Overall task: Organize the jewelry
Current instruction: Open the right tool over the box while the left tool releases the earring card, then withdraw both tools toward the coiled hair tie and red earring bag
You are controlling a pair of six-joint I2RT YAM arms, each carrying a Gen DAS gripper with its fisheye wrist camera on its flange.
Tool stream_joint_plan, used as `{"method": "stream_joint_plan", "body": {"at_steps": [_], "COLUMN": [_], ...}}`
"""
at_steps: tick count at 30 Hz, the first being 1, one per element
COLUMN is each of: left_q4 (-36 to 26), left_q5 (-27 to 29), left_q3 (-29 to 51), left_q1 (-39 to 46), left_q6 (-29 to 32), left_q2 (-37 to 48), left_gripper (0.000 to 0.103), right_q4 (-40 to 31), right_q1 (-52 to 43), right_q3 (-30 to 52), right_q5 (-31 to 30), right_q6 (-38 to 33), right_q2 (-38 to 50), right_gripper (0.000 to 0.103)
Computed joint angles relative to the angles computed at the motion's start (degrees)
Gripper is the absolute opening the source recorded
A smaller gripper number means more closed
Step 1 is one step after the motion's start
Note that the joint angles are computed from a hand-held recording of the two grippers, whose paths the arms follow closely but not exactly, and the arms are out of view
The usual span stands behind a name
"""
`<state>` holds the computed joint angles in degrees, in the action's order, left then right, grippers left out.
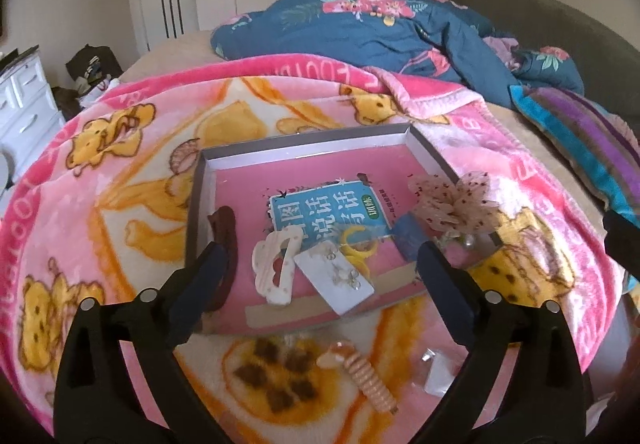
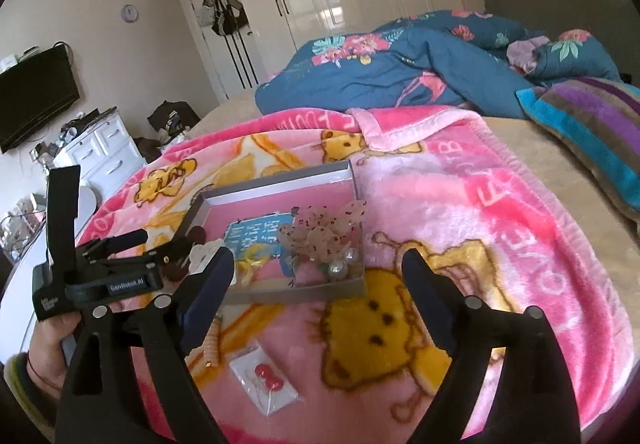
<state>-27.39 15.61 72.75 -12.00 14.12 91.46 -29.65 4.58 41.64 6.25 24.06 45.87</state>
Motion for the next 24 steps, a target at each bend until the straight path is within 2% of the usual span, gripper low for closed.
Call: {"method": "stream_joint_plan", "body": {"at_steps": [12,24], "left_q4": [-3.72,-6.86], "left_q5": [3.98,2.34], "left_q3": [-6.17,-11.15], "left_q1": [4.22,5.82], "left_q6": [-0.17,3.12], "left_q2": [-12.81,-22.01], "left_gripper": [0.093,0.093], "right_q4": [-13.01,-19.6], "right_q1": [10.96,21.76], "right_q3": [3.02,4.31], "right_q5": [9.44,16.47], "right_q6": [2.64,6.15], "right_q2": [-12.07,-16.89], "right_gripper": [0.091,0.091]}}
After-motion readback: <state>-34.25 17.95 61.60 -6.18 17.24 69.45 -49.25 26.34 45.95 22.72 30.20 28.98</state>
